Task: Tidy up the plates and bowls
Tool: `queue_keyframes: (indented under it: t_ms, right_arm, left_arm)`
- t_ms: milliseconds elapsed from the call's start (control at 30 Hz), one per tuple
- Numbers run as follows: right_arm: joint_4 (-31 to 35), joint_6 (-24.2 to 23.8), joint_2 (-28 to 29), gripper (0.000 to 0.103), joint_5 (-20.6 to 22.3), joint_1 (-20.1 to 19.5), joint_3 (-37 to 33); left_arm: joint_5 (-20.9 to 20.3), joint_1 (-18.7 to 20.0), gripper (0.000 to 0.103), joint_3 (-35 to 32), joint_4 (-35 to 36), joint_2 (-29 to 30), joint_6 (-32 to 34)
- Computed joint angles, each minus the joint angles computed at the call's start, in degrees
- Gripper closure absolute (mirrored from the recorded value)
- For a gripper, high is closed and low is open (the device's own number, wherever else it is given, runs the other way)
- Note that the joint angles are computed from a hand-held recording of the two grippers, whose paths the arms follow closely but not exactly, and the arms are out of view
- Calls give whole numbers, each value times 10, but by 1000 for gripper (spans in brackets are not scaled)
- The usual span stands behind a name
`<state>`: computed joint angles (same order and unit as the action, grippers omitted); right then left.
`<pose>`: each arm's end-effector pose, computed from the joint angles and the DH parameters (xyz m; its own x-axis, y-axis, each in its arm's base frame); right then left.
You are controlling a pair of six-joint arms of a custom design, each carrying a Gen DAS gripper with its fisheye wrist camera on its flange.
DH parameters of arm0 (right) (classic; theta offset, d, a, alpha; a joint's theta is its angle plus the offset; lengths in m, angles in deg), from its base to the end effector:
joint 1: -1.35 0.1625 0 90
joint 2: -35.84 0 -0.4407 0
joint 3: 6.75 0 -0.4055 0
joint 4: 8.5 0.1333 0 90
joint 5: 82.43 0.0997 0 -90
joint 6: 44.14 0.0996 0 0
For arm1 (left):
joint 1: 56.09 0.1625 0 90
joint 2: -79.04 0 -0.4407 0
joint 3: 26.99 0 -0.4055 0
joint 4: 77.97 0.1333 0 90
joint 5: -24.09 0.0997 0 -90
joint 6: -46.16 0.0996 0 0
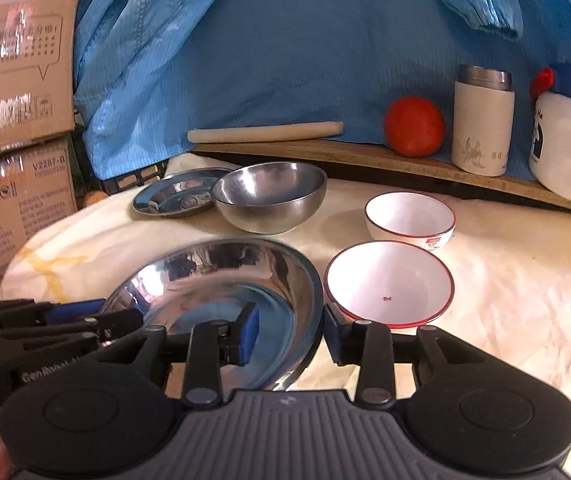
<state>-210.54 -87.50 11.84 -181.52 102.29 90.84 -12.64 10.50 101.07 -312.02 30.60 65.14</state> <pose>0.2400 -0.6222 -0.0623 -0.6164 -0.5940 0.5169 -0.7865 0.4966 -0.3672 0.0120 -0.5088 0.1576 -0.7348 -0.2739 -0.6205 0.4341 0.5131 -0.7405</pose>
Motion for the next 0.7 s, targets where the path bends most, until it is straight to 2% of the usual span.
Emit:
queue_keyframes:
  t_ms: [133,300,433,500,600,700]
  right_arm:
    - [-13,-19,2,55,5,-1,3]
    - [-26,-30,3,35,21,0,6]
    - [-25,-23,3,13,42,-3,2]
    - [-28,-21,4,7,58,-6,1]
    - [-29,-18,7,2,72,-6,-5]
    - [-26,-14,13,1,83,-6,-14]
  left_arm:
    - [-2,0,60,1,-9,0,4]
    - [-1,0,32,1,-33,-2,9]
    - [3,3,16,-4,-70,-5,30]
    - [3,7,6,-8,-85,-7,41]
    - [12,15,3,-22,-110,-9,56]
    - [11,31,1,-32,-98,-25,38]
